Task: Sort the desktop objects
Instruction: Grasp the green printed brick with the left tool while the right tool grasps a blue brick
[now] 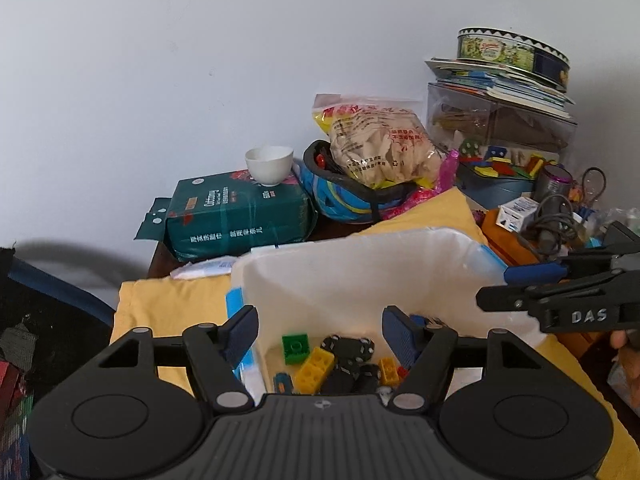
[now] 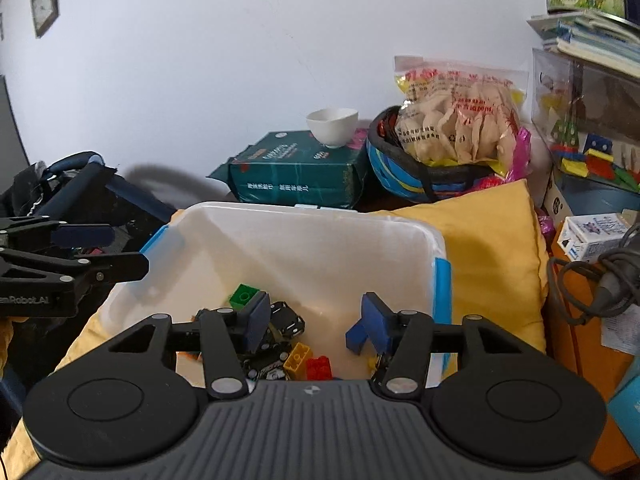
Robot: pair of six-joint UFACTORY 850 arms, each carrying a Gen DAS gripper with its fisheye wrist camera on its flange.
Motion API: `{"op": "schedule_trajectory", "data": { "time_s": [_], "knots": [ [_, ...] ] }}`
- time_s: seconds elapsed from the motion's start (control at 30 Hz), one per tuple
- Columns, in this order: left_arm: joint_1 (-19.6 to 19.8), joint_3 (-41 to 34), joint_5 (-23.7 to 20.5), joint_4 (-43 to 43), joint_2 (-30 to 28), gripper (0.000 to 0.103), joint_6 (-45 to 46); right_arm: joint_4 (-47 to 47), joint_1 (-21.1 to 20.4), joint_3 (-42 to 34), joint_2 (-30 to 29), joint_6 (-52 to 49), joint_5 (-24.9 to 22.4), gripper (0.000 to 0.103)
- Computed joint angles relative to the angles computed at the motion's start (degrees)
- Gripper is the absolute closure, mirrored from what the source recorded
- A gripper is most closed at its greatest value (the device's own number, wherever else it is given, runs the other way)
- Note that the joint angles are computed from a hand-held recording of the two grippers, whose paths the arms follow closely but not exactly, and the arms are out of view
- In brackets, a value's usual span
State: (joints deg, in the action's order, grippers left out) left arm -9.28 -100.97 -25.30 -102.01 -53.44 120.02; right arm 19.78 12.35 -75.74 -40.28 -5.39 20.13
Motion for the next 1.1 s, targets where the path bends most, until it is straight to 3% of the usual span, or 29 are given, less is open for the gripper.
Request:
{"op": "schedule_trajectory", "data": {
  "time_s": [0.27, 0.5, 0.77, 0.83, 0.9, 0.97, 1.03, 1.1],
  "knots": [
    [1.4, 14.7, -5.6, -7.1, 6.0, 0.031, 12.5, -2.7, 2.0, 10.3, 4.6, 4.3, 6.1, 0.048],
    [0.3, 18.7, -1.4, -9.2, 4.2, 0.032, 19.1, -1.6, 3.4, 13.5, 3.4, 7.8, 4.5, 0.048],
    [-1.6, 15.8, 2.3, -11.0, -0.3, 0.036, 21.8, 0.2, 4.4, 16.4, 4.1, 8.2, 4.7, 0.048],
    [-1.9, 14.4, 2.5, -10.0, -1.7, 0.045, 21.2, 1.9, 4.7, 16.8, 4.2, 6.7, 4.7, 0.047],
    [-2.4, 12.2, 4.0, -6.9, -3.1, 0.061, 16.9, 2.6, 4.7, 17.1, 4.2, 6.4, 4.5, 0.047],
    [-2.6, 10.9, 3.7, -5.3, -4.0, 0.065, 13.4, 3.4, 4.8, 17.3, 4.0, 5.7, 4.5, 0.047],
    [-2.6, 9.6, 2.4, -2.1, -4.8, 0.076, 9.7, 4.6, 5.0, 16.8, 3.6, 4.5, 4.3, 0.046],
    [-2.2, 9.3, 1.1, -1.8, -5.0, 0.08, 10.5, 5.5, 5.1, 15.9, 2.9, 3.2, 3.9, 0.045]
  ]
}}
